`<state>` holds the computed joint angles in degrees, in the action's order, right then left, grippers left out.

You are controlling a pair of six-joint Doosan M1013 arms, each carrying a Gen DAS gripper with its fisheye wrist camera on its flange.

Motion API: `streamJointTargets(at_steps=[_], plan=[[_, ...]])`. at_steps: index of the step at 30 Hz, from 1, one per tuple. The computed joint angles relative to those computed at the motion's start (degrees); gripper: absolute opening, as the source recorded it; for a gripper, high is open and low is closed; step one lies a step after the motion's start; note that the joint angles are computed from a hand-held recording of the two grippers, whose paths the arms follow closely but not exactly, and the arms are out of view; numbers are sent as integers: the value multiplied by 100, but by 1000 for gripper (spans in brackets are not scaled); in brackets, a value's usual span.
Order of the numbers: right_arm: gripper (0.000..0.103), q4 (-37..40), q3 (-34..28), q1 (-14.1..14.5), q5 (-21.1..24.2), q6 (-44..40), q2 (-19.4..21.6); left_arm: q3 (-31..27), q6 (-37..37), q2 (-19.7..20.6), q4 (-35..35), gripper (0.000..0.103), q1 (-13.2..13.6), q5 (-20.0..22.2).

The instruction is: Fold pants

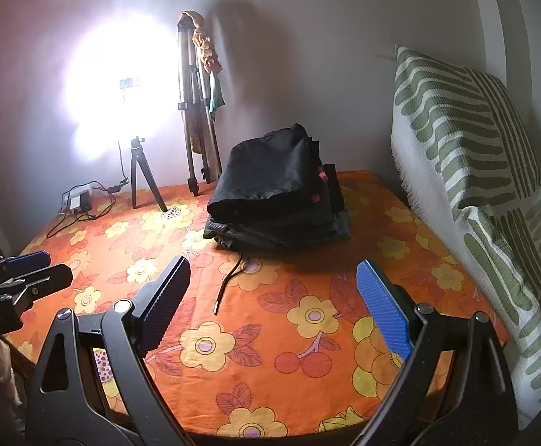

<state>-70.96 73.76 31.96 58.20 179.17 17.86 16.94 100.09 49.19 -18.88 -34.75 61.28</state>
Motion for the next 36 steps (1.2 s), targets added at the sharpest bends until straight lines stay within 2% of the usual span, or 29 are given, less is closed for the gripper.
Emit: streamJointTargets(at_steps=[11, 36], plan=[[93, 44, -51, 13, 86, -9, 48, 162, 23, -85, 11, 70, -3, -134], [93, 153, -59, -40, -43, -127, 65, 381, 182, -201, 5, 70, -31, -226]])
